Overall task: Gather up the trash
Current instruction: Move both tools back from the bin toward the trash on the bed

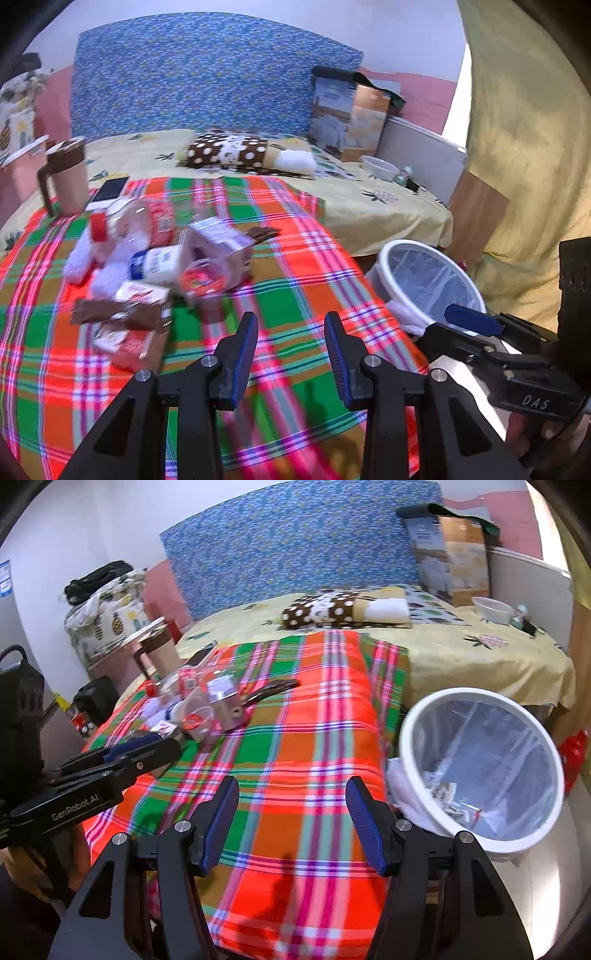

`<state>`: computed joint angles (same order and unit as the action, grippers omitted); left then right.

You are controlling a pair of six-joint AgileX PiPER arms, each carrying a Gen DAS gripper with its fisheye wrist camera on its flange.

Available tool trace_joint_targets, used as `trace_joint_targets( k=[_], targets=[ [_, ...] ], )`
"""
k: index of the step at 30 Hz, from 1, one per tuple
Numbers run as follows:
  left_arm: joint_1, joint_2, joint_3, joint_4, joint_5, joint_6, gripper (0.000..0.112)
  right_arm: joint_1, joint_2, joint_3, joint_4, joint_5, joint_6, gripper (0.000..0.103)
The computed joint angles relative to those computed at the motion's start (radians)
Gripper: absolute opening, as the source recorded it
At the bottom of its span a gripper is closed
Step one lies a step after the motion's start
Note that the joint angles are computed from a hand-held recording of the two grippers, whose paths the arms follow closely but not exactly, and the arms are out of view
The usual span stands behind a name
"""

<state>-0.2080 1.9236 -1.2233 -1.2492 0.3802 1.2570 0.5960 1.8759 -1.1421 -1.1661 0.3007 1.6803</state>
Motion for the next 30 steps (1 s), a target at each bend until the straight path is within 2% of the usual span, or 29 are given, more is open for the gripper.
trace_joint_targets(
  k=[9, 17, 18, 19, 23, 30],
  targets=[
    [0.108, 0.007, 0.038, -0.019, -0.026, 0.054, 0.037, 0.024, 0.077, -0.117, 0.181, -0.031, -0.234, 0.062],
    [0.174, 0.063, -0.023, 0.062, -0.050, -0.016, 0.037, 0.021, 0.124, -0.185, 0.317, -0.041, -0.390, 0.062],
    [0.177, 0.069, -0.030, 0.076, -0.050, -0.029, 0.040, 0.017, 0.127, -0.189, 0.331, -0.044, -0.404, 0.062],
    [0.181, 0.079, -0.040, 0.091, -0.050, -0.039, 0.048, 0.017, 0.128, -0.190, 0.332, -0.045, -0.404, 0.062],
    [0.200, 0.109, -0.075, 0.077, -0.034, -0.030, 0.052, 0.014, 0.143, -0.213, 0.391, -0.037, -0.464, 0.062],
    [0.237, 0.171, -0.186, 0.167, 0.024, -0.176, 0.052, 0.002, 0.175, -0.265, 0.512, -0.034, -0.601, 0.062]
  ],
)
